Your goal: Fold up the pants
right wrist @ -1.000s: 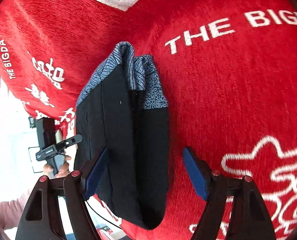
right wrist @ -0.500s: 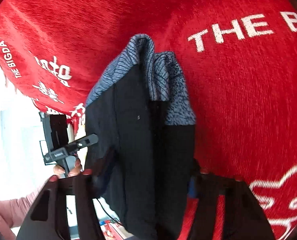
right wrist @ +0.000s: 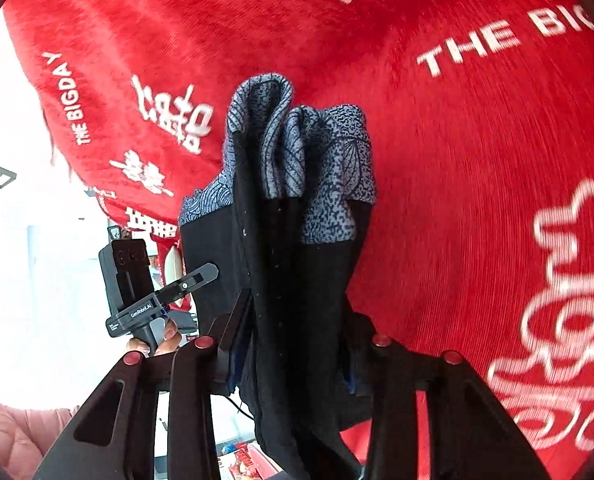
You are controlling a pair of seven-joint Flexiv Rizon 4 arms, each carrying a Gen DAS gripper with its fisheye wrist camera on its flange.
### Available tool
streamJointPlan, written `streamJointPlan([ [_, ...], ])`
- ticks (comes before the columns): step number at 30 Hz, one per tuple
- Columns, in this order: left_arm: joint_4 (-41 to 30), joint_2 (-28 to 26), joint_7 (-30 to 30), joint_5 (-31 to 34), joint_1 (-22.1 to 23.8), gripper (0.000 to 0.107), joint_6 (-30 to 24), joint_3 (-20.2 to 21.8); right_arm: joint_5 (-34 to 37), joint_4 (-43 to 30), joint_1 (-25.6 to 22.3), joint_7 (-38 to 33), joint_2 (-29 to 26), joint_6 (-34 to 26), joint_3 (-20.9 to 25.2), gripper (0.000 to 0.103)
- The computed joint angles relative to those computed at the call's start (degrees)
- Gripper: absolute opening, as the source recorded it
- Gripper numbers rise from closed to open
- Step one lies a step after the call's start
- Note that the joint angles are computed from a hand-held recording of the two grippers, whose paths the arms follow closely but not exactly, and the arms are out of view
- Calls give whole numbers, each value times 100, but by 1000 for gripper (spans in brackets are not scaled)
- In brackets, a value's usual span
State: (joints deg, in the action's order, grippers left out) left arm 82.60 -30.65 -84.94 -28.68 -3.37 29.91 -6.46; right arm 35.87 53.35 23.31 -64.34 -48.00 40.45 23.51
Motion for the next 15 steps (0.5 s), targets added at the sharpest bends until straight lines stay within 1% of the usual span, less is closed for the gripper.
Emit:
streamJointPlan([
  [1, 112, 92, -8, 1, -11, 58, 1, 10, -2, 45, 52, 45, 29, 50, -3, 41],
  [6, 906, 567, 57, -85, -56, 58, 109, 70, 99, 941, 48, 61, 545, 374, 63, 41],
  [10, 1475, 701, 237, -102, -92, 59, 359, 124, -77, 1379, 199, 93, 680, 609, -4, 42],
  [11, 1573, 703, 254, -108, -101, 62, 440, 132, -176, 1536, 257, 123, 732, 690, -52, 42],
  [12, 1782, 757, 341, -220, -112, 66, 751, 123, -302, 1661, 312, 134, 773, 750, -96, 44],
  [13, 1883, 780, 367, -283, -118, 70, 926, 116, -473, 1805, 413, 184, 822, 896, -184, 47],
  [14, 1936, 790, 340, -262, -136, 79, 1035, 130, -587, 1882, 475, 294, 835, 1020, -237, 48],
  [15, 1955, 800, 202, -93, -199, 90, 1146, 195, -677, 1914, 489, 373, 833, 1062, -247, 52],
])
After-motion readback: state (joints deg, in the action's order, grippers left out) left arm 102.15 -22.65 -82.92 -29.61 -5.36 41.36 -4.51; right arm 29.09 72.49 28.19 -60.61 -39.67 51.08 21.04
